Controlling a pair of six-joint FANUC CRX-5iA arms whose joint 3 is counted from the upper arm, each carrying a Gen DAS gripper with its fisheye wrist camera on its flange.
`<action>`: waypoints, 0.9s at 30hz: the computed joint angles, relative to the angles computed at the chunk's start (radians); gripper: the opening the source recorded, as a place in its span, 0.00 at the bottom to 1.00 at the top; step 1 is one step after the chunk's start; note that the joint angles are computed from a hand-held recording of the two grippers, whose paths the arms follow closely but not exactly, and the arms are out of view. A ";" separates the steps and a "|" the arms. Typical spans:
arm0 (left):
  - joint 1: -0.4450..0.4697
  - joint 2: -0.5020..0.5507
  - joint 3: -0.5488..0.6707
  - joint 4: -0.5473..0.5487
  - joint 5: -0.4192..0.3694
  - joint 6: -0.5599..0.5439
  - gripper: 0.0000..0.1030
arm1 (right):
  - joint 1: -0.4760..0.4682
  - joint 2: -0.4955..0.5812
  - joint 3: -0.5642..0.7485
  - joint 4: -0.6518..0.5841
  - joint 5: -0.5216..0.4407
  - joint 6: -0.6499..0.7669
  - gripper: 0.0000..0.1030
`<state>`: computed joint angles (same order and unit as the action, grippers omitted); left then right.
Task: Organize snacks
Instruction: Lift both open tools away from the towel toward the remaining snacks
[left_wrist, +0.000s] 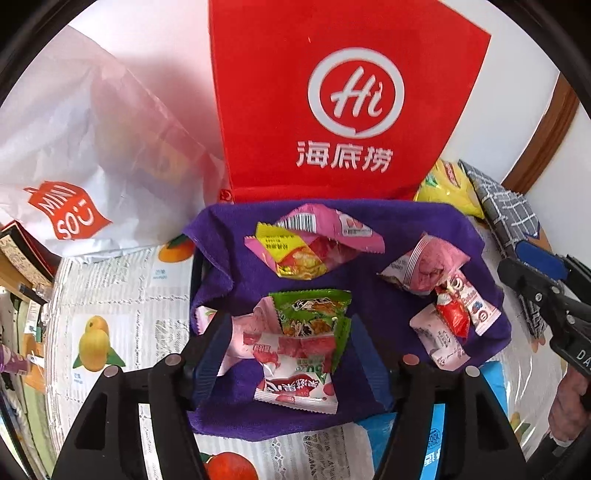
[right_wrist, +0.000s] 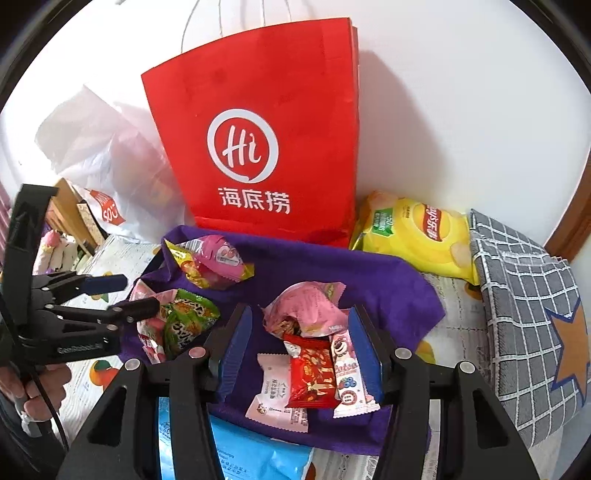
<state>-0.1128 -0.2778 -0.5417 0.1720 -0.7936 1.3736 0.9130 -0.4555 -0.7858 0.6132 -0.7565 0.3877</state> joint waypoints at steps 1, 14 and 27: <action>0.003 -0.006 -0.003 0.008 0.002 -0.007 0.65 | 0.003 -0.006 -0.003 0.006 -0.001 -0.005 0.53; 0.036 -0.101 -0.054 0.117 0.021 -0.103 0.65 | 0.118 -0.091 -0.047 0.188 -0.068 -0.169 0.58; 0.111 -0.216 -0.111 0.272 -0.001 -0.248 0.65 | 0.271 -0.129 -0.013 0.163 -0.294 -0.290 0.65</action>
<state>-0.0015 -0.4939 -0.6527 0.4436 -0.7946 1.1257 1.1840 -0.5844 -0.7989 0.7763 -1.0506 0.0978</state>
